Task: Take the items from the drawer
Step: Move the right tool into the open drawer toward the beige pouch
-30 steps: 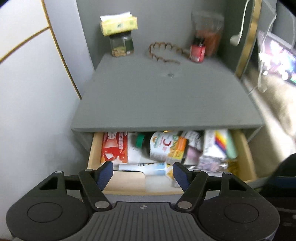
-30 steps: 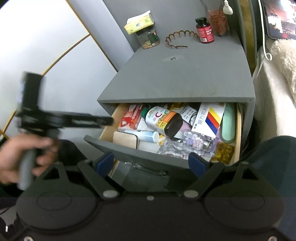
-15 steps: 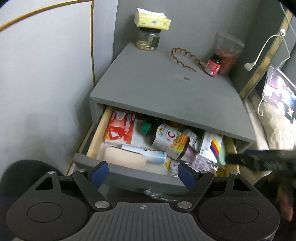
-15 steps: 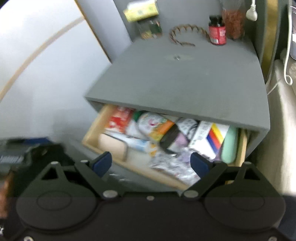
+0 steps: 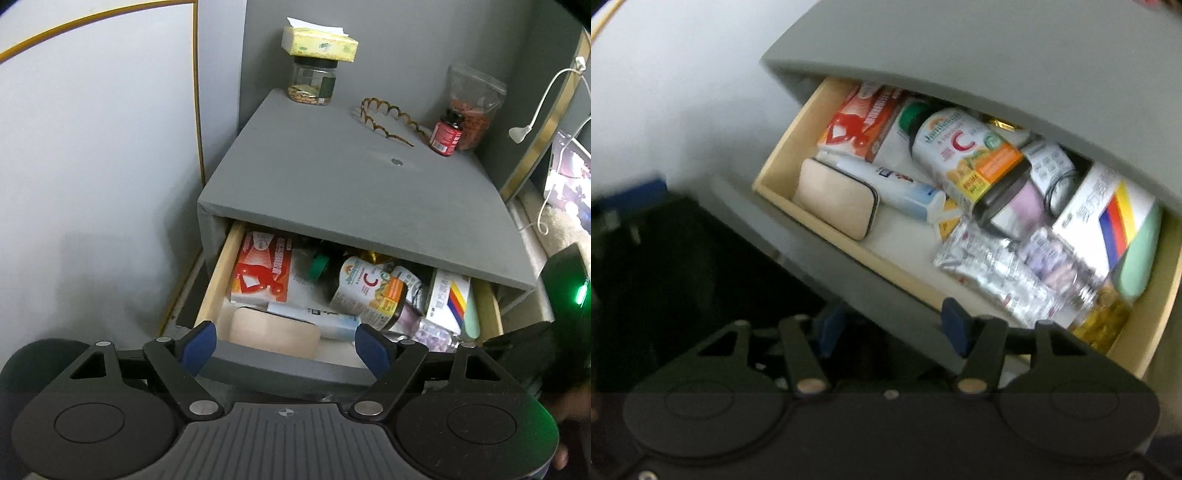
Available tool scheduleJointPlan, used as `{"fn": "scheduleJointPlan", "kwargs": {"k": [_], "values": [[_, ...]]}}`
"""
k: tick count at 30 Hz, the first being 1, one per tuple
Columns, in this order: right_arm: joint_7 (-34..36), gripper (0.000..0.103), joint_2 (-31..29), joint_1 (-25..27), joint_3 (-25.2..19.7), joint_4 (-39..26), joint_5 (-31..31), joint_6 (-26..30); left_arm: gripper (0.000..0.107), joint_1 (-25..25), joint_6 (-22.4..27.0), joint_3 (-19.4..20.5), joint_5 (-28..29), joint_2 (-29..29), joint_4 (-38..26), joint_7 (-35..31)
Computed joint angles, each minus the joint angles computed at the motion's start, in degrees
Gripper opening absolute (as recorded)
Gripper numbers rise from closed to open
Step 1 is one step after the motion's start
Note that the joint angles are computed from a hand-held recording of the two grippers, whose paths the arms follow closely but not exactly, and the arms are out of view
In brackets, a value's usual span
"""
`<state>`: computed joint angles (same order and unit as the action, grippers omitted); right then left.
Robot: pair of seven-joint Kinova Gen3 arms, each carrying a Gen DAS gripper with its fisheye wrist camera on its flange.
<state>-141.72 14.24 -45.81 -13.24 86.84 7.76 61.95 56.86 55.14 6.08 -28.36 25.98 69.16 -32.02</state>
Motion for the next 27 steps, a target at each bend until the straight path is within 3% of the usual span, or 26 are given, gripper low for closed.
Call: {"fn": "scheduleJointPlan", "kwargs": {"k": [5,13,20,27], "values": [[-1.7,0.066,1.4,-2.8,-0.1,-2.5,1.8,2.7,0.078,0.4,0.1,-0.2,-0.7,-0.1,-0.3,0.1],[0.9,0.064,-0.7,0.2,-0.4,-1.4,-2.6,1.9,0.078,-2.2,-0.4,1.0,3.8,0.4,-2.0,-2.3],[3.2,0.065,-1.6,3.7,-0.5,-0.6,-7.7,0.2,0.078,-2.1,8.4,1.2,5.8,3.2,-11.5,-13.6],[-2.1,0.066,-1.6,-0.2,-0.3,1.3,-1.6,-2.5,0.078,1.0,4.2,-1.3,1.1,0.7,-5.1,-10.3]]}}
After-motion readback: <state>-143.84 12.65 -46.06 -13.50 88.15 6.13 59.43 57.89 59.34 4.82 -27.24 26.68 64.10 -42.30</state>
